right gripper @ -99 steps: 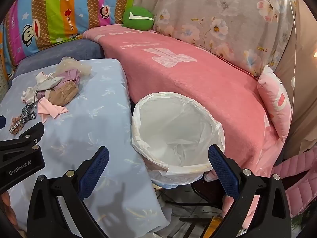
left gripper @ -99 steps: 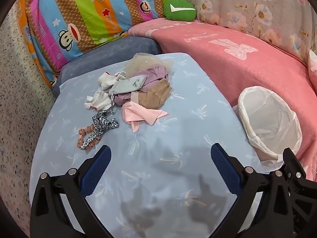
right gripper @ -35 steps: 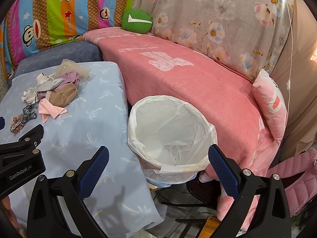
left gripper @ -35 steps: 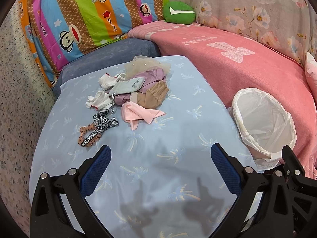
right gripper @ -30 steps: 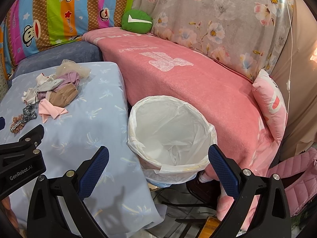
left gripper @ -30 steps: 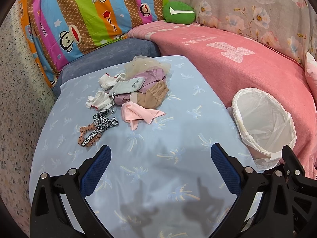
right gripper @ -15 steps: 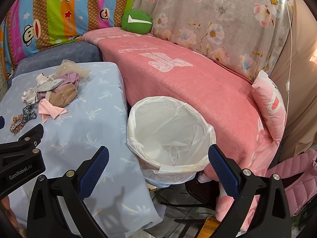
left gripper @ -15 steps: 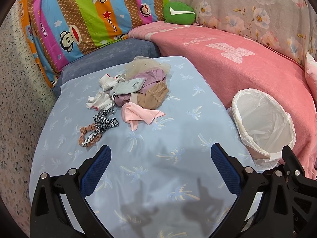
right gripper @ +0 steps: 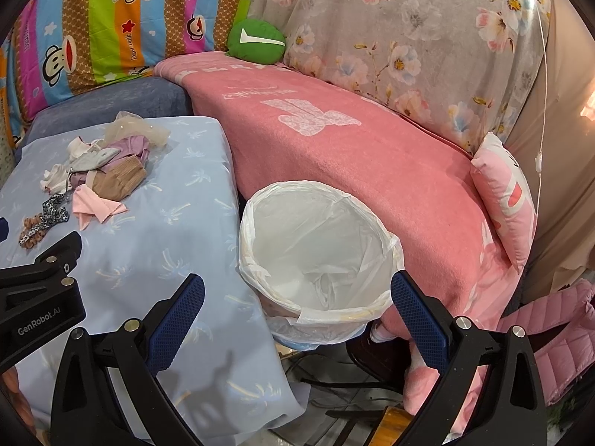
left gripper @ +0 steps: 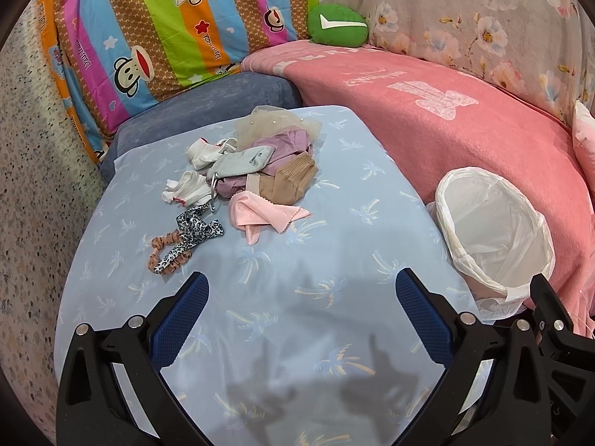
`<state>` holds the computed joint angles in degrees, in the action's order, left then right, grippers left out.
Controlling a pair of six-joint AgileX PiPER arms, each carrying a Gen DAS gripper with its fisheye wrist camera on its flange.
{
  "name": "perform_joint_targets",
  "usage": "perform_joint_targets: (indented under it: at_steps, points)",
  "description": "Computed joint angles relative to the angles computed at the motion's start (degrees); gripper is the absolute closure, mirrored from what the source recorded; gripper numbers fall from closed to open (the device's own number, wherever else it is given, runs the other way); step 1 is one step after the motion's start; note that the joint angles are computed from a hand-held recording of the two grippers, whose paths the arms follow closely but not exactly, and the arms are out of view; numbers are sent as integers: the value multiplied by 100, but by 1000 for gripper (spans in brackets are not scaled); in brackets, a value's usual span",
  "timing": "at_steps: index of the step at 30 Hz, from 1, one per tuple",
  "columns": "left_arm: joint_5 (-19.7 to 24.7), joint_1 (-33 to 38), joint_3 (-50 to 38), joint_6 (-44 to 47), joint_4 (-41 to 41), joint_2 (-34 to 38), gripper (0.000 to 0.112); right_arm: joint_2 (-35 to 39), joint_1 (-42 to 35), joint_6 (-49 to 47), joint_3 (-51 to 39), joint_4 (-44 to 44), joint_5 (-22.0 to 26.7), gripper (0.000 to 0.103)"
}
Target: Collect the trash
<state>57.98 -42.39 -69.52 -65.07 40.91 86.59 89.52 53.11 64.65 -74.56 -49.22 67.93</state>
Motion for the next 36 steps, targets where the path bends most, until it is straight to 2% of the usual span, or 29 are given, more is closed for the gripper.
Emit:
perform_joint_targets:
  at_steps: [17,23,36]
  points:
    - [29,3,56,36,-47,-133,16,47,73,4,-88,-27,141,6]
    - [-99,135,97,174,-131,-149,16,130,127,69,-153,-64,173,6]
    - [-968,1158,654,807,-411,-409,16,726,204,128,-774,-50,117,6]
